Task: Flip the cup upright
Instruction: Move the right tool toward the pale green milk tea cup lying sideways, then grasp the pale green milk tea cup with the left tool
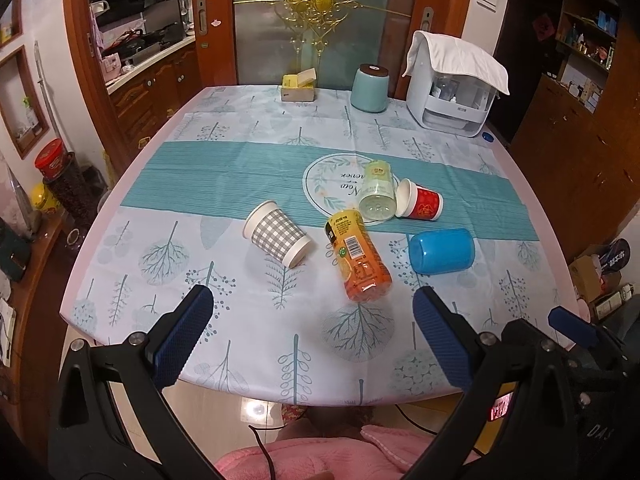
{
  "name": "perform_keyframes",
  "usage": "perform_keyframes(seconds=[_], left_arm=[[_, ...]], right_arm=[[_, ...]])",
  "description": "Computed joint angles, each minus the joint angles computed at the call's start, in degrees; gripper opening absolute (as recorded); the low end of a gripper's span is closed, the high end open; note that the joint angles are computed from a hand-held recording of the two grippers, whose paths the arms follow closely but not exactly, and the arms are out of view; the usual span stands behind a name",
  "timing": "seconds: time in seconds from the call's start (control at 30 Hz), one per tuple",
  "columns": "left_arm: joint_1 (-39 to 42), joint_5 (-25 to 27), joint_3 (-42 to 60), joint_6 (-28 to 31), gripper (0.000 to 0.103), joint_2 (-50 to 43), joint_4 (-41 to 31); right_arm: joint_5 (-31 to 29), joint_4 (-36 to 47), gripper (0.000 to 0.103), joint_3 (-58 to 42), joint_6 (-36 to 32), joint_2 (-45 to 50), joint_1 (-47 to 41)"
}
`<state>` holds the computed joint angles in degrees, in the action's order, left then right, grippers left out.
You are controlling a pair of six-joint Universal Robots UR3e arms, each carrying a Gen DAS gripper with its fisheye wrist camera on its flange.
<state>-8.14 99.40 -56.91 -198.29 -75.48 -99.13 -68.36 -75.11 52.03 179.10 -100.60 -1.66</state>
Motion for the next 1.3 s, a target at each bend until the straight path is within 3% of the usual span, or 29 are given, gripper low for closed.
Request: perform_keyframes(seconds=[0.2, 0.37, 0.7, 0.87, 1.07, 1.3], left_arm=[[5.3, -5.0, -0.4, 5.4, 0.099, 1.5, 0.2], [13.1, -12.9, -2.0, 12.1, 0.099, 4.4, -0.6], [27.5, -26.6, -3.9, 24.7, 0.099, 8.0, -6.9], [23.9, -23.5, -2.5, 24.8, 0.099, 3.7, -5.8], [18.4, -20.6, -0.3, 23.7, 0.099, -3.4, -0.7], [14.2, -19.0, 18.7, 19.9, 0.099, -21.8, -4.1]], right_arm=[[-4.2, -1.7, 0.103, -2.3, 4.8, 1.9, 3.7], [-9.9, -2.6, 0.102, -4.7, 10.4, 4.4, 8.9], [-16.6, -7.7, 0.102, 0.0, 19.6, 3.2, 16.0], [-19.6, -9.3, 0.102, -0.3, 20.9, 4.7, 17.9], [-24.3, -15.6, 0.102, 1.3, 16.5, 7.1, 19.5], [-22.1, -21.5, 0.102, 1.3, 7.7, 12.4, 16.2]])
